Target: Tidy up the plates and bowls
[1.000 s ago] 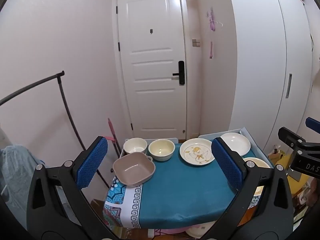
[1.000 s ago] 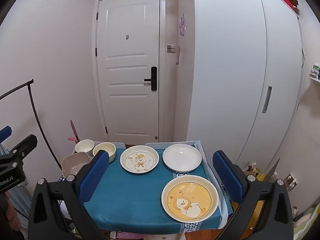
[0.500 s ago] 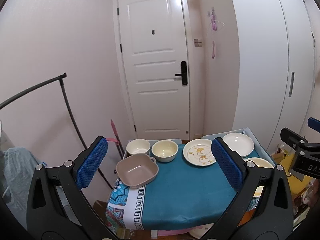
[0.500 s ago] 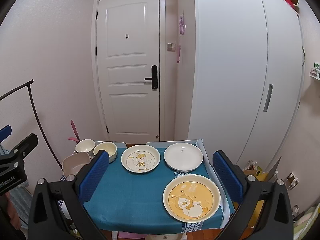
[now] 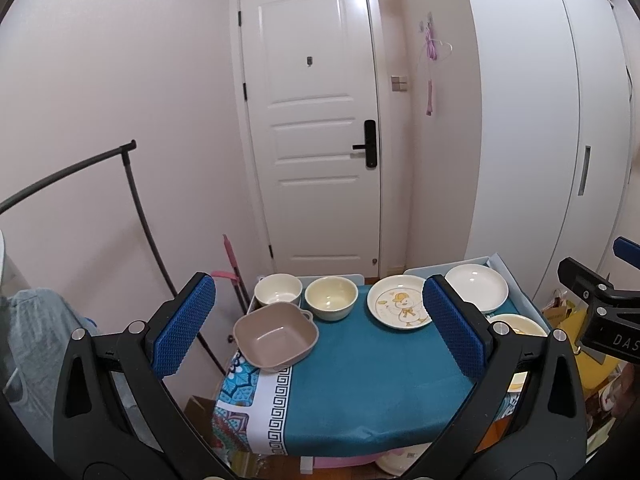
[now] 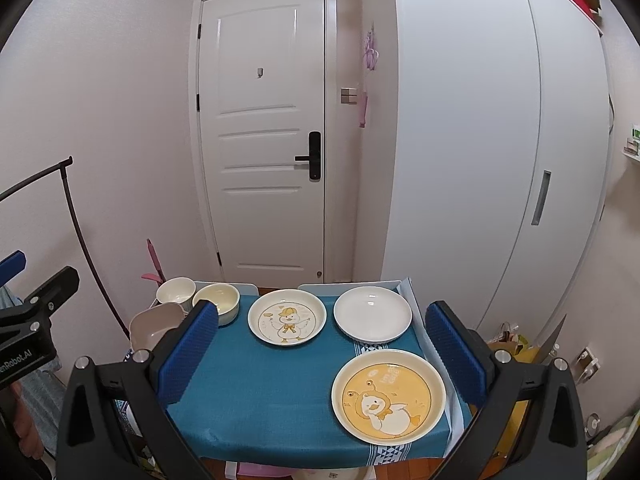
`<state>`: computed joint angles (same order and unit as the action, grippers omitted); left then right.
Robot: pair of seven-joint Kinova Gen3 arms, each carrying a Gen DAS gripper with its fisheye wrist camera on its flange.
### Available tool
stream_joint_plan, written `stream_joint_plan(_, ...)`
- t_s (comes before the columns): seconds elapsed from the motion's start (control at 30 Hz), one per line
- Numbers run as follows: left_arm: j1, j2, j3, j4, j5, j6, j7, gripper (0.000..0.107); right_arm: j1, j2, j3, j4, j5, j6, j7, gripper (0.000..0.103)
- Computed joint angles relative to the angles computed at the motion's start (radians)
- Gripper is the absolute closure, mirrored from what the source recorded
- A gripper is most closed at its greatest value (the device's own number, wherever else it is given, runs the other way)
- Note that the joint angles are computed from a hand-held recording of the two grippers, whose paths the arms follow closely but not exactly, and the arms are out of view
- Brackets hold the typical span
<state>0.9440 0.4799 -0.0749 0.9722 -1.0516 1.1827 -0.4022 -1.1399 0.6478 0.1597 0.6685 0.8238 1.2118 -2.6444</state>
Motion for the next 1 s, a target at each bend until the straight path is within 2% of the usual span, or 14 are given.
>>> stream_joint_plan(0.37,-0.007,-0.004,0.004,0.005,0.002,-0.022,0.006,0.005,0.007,0.019,0.005,-0.046,-0.019,0.009,0.035,0.0)
stream_joint_plan(1.0,-0.021,0.01,-0.008,-0.021,0.036,-0.014,-0.022,0.005,0.009,0.019,0.01,-0.04,-0.03,0.004,0.034,0.0)
